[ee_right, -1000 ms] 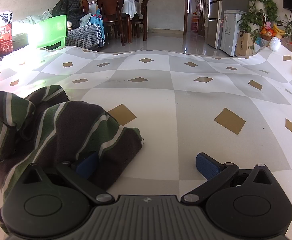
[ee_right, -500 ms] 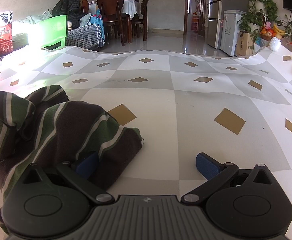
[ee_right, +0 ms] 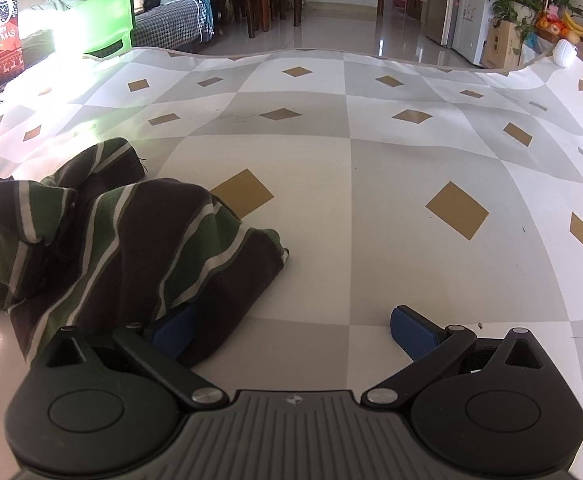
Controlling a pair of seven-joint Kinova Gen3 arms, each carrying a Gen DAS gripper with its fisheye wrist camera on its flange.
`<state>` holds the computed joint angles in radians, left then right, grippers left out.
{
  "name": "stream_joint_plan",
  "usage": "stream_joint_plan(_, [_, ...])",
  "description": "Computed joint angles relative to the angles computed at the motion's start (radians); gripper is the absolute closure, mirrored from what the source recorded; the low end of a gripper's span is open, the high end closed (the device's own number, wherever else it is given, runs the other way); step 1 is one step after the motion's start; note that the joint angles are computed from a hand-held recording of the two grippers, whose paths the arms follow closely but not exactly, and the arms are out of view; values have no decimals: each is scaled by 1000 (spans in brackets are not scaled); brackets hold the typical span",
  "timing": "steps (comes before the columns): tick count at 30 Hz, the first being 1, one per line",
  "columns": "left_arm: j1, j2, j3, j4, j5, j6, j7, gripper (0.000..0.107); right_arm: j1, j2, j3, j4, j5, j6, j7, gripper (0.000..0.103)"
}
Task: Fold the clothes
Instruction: 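Lower the open left gripper toward the striped shirt's dark waistband, then close the right gripper on the striped shirt's dark waistband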
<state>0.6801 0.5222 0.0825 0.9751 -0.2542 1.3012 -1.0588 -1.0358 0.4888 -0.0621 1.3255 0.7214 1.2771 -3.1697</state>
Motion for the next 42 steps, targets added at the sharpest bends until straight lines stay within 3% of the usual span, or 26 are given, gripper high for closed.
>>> stream_joint_plan(4, [6,2,-8,0,-20,-12,1,5,23,-20,-10,-63,-87,78,10,18])
stream_joint_plan(10, [3,6,-5,-10,-22,-41,-6,5,-12,-88,-24,-118,-82,122,-68,21])
stream_joint_plan(17, [18,14,-9,-32,-20,-55,-25,5,-28,-92,-56,-162,-16,49,28,21])
stream_joint_plan(27, [47,45,-45,-72,-72,5,58,5,-9,-26,-4,-214,-34,-118,130,20])
stream_joint_plan(39, [30,43,-47,-66,-84,29,108,5,6,78,49,-303,-117,-166,235,21])
stream_joint_plan(42, [24,45,-44,-68,-80,34,107,5,3,102,65,-328,-126,-167,246,27])
